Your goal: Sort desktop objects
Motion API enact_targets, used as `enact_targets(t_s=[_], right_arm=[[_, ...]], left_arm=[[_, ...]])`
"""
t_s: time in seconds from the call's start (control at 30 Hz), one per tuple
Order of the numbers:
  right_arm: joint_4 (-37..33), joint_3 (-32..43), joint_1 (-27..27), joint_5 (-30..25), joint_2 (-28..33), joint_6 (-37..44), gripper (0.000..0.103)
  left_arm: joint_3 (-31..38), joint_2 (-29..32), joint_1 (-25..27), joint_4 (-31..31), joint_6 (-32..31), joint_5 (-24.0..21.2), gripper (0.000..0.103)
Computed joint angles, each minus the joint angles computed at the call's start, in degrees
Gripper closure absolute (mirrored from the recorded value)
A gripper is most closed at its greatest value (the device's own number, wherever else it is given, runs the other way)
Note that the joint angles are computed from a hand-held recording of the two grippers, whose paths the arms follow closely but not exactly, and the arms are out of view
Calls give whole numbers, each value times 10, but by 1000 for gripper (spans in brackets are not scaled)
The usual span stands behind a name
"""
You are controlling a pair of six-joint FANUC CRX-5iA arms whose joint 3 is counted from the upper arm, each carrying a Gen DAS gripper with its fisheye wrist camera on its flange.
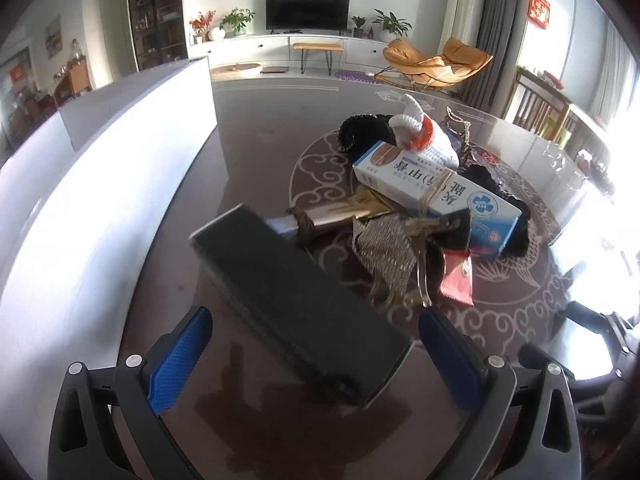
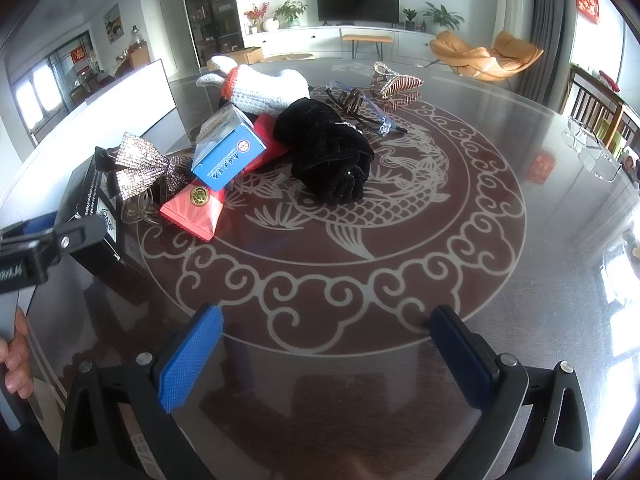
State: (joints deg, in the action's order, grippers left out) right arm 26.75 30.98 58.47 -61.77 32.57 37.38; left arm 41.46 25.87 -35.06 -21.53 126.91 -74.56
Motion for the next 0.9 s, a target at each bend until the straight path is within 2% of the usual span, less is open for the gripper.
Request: enact_targets(t_s=[0.07, 0.13, 0.23, 0.47, 0.6, 0.7, 0.9], right_arm=[[0, 0, 0, 0, 0, 0, 0], [0, 1, 0, -1, 0, 0, 0], [0, 0, 0, 0, 0, 0, 0], [-2, -4, -1, 7, -3, -2, 0], [-2, -8, -1, 9, -6, -3, 0], [-2, -8, -1, 9, -6, -3, 0], [-2, -8, -1, 9, -6, -3, 0]], left_arm=[[45, 29, -10, -33, 5, -43, 0], [44, 28, -5, -31, 13, -56, 0], [-10, -6, 8, -10, 37, -33, 0], [-50, -43, 6, -29, 47, -45, 0], [-60, -49, 7, -25, 52, -36, 0], [-76, -56, 5, -20, 56, -11, 0], [-78, -68, -15, -52, 52, 38, 0]])
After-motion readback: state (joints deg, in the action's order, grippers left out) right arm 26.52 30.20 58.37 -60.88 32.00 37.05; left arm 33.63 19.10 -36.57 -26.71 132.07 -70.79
